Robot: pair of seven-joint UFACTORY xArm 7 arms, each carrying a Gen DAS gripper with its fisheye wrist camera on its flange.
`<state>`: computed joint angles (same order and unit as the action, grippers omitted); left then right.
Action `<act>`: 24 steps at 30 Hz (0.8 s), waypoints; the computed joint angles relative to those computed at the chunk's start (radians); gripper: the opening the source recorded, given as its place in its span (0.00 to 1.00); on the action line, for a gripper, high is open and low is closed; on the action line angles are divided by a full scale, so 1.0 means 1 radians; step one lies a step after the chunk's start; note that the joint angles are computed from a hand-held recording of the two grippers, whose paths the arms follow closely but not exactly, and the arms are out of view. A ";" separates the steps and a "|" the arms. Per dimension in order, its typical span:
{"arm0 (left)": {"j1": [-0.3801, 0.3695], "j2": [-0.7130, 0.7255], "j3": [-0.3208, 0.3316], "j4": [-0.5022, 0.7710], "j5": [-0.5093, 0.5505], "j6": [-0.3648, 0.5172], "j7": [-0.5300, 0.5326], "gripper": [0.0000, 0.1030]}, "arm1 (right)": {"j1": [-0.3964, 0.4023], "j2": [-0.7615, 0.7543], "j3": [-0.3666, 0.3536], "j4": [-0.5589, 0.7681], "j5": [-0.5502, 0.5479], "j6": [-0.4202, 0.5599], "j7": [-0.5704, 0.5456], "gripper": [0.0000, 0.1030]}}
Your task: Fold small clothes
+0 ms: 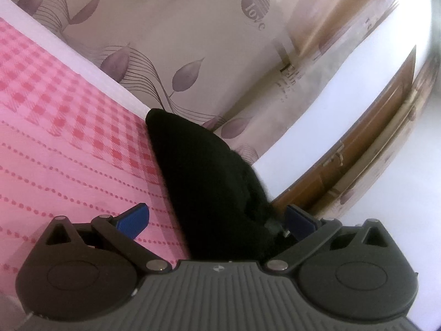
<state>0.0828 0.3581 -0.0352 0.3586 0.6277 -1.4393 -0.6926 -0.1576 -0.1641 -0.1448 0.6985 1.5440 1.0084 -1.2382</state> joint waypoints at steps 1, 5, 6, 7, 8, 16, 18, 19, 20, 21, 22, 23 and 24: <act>0.001 0.000 0.000 0.002 0.003 0.002 -0.002 1.00 | 0.006 0.041 -0.058 0.012 -0.011 0.083 0.030 0.19; 0.003 -0.016 0.001 0.000 0.005 0.027 -0.022 1.00 | -0.065 -0.009 -0.045 -0.026 0.047 0.085 -0.023 0.51; 0.001 -0.024 -0.002 -0.003 -0.002 0.035 -0.030 0.99 | -0.070 -0.026 -0.047 -0.034 0.055 0.077 -0.033 0.55; -0.002 -0.031 -0.005 -0.008 -0.013 0.034 -0.034 0.99 | -0.071 -0.027 -0.052 -0.030 0.052 0.094 -0.036 0.55; -0.008 -0.033 -0.012 -0.014 -0.034 0.017 -0.034 0.99 | -0.070 -0.022 -0.052 -0.020 0.034 0.108 -0.026 0.55; -0.142 -0.147 -0.061 0.043 -0.119 0.112 0.016 0.99 | 0.007 -0.080 -0.061 -0.050 -0.004 0.113 -0.075 0.17; -0.175 -0.143 -0.068 0.083 -0.125 0.169 0.054 0.99 | -0.035 -0.047 -0.004 -0.033 -0.064 0.038 -0.077 0.15; -0.187 -0.131 -0.072 0.107 -0.129 0.198 0.063 0.99 | -0.046 -0.023 -0.005 -0.022 -0.064 0.057 -0.060 0.15; -0.196 -0.120 -0.076 0.123 -0.135 0.221 0.062 0.99 | -0.032 0.002 -0.046 -0.004 -0.070 0.101 -0.018 0.18; -0.198 -0.102 -0.078 0.144 -0.129 0.238 0.048 0.99 | -0.043 0.000 -0.047 0.007 -0.074 0.104 0.003 0.22; -0.198 -0.080 -0.079 0.165 -0.125 0.249 0.038 0.99 | -0.046 -0.021 -0.044 0.006 -0.055 0.081 -0.016 0.27; -0.201 -0.063 -0.081 0.174 -0.132 0.248 0.042 0.99 | -0.045 -0.047 -0.045 0.007 -0.023 0.056 -0.050 0.41; -0.203 -0.043 -0.081 0.180 -0.137 0.236 0.053 0.99 | -0.043 -0.065 -0.043 0.014 0.005 0.036 -0.075 0.57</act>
